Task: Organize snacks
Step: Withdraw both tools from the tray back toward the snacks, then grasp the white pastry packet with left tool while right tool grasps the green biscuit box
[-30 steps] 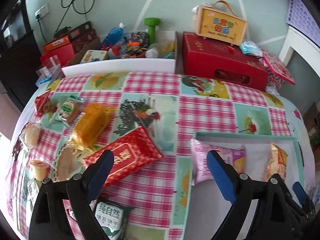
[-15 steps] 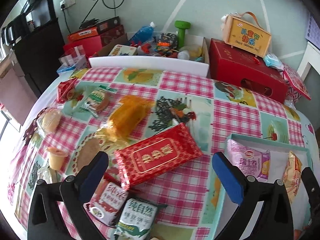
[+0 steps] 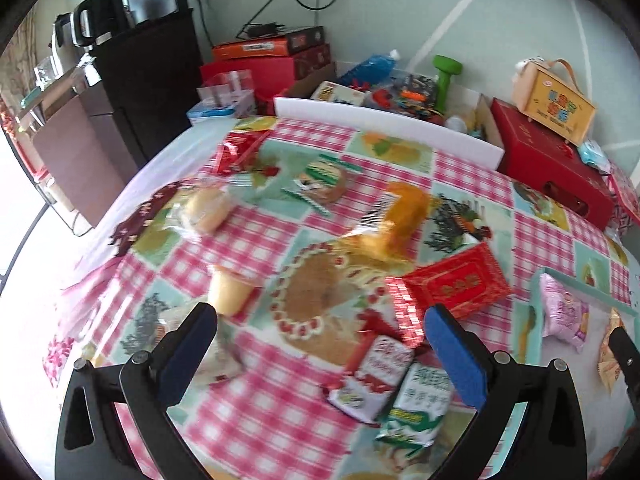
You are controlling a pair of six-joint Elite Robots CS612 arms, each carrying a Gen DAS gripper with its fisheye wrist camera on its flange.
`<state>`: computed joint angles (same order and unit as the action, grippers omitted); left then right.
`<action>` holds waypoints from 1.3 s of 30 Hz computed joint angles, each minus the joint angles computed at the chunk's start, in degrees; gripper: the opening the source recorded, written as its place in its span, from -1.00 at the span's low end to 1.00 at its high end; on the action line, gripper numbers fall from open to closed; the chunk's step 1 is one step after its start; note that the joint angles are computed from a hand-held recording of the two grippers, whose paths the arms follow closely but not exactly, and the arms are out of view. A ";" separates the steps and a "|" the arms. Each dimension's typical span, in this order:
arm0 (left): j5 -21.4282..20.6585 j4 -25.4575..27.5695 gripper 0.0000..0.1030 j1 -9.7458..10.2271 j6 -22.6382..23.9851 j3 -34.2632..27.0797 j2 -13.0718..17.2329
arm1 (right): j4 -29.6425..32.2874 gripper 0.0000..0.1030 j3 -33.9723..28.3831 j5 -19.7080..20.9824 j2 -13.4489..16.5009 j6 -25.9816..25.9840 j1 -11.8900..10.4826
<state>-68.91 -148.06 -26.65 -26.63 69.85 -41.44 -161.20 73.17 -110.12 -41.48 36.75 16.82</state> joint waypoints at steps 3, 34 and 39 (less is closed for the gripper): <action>0.55 0.10 1.00 0.58 0.09 0.82 -0.44 | 1.73 1.00 -2.86 -0.13 1.39 -2.54 1.01; -12.22 2.73 1.00 7.76 -5.07 3.37 -1.50 | 19.18 0.96 -18.89 9.48 9.50 -7.87 4.97; -12.67 7.77 1.00 7.72 -4.34 1.28 0.12 | 22.42 0.92 -20.58 9.13 10.55 -9.27 5.45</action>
<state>-81.58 -140.28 -18.93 -30.98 71.13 -41.32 -138.78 52.59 -100.98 -30.93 27.48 22.27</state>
